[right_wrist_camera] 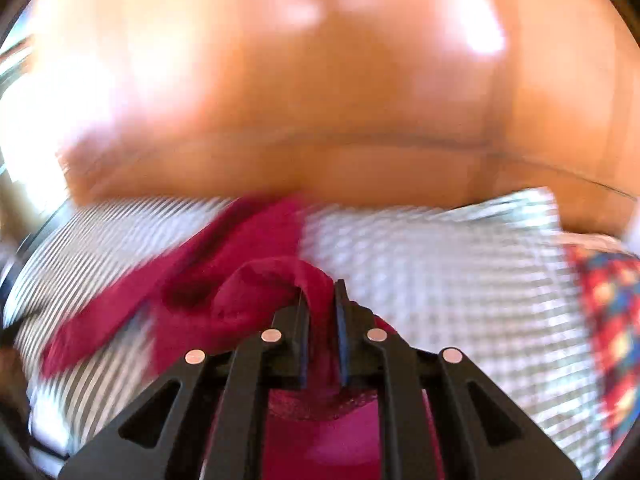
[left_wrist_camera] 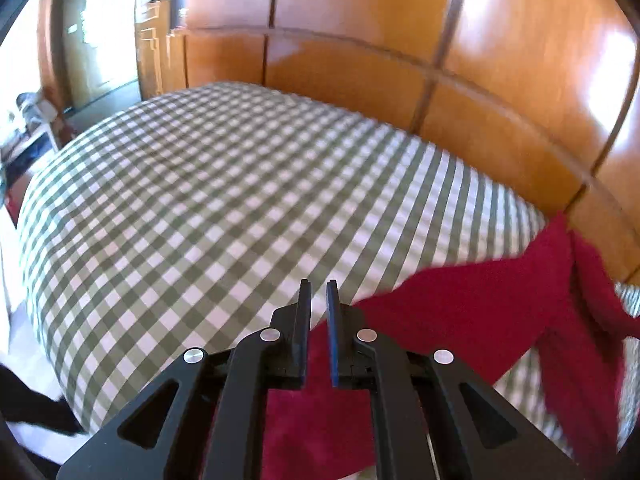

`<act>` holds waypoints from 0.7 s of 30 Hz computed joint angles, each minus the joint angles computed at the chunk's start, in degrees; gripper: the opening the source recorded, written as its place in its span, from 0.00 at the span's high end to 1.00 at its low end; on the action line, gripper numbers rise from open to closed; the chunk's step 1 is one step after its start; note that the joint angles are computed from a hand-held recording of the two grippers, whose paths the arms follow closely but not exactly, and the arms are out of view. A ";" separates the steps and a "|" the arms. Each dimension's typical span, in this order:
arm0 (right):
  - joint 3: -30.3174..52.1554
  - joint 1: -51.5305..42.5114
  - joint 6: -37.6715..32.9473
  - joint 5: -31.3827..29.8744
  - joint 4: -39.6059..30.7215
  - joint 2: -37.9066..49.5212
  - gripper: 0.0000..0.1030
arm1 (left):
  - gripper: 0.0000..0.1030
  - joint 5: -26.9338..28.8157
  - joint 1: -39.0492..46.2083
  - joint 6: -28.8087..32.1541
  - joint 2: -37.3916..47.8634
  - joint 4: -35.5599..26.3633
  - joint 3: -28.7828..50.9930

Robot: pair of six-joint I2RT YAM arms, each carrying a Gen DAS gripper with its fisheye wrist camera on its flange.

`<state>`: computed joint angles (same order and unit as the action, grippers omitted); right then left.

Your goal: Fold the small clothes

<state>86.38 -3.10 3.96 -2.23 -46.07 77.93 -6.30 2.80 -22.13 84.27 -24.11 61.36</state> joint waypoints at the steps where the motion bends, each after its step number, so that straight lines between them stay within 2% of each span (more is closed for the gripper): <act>1: 4.12 -4.23 0.05 0.33 0.13 3.26 0.58 | 0.88 1.21 -0.20 -1.27 -1.21 -0.08 -0.26; 3: 7.71 -11.10 -1.90 2.08 3.12 7.16 0.18 | 0.81 8.15 -1.58 -3.26 -5.14 1.23 -3.08; 5: 9.37 -16.22 -2.59 2.25 3.41 10.22 0.20 | 0.81 12.82 -5.27 -3.95 -6.48 2.35 -4.95; 7: 6.71 -19.96 -3.13 -1.28 1.95 9.56 0.20 | 0.81 19.39 -10.82 -4.48 -5.45 3.97 -6.69; 10: -4.55 -24.14 -8.43 -5.52 2.44 4.55 0.20 | 0.81 26.96 -19.30 -8.46 1.01 7.73 -6.20; 14: -22.74 -26.77 -14.29 -10.32 1.53 -2.82 0.21 | 0.80 32.61 -28.77 -12.23 12.23 9.96 0.30; 15: -25.77 -27.76 -15.86 -11.35 0.97 -3.69 0.21 | 0.64 33.34 -30.92 -13.64 15.41 9.83 2.89; 16: -27.24 -29.06 -16.95 -12.11 0.74 -3.60 0.21 | 0.38 33.16 -32.45 -15.19 16.83 10.62 3.84; 17: -31.26 -31.46 -18.42 -13.86 1.72 -3.74 0.20 | 0.29 32.35 -33.81 -16.76 18.03 12.38 4.45; 18: -33.32 -32.24 -18.69 -14.98 1.99 -4.30 0.20 | 0.26 30.69 -35.12 -18.04 18.78 13.93 4.63; 20: -38.45 -32.68 -17.32 -15.68 6.43 -7.98 0.25 | 0.26 26.70 -37.85 -19.11 21.24 13.24 7.56; 21: -39.43 -32.33 -16.05 -15.58 7.76 -8.21 0.38 | 0.29 25.34 -38.10 -18.87 22.32 13.47 8.38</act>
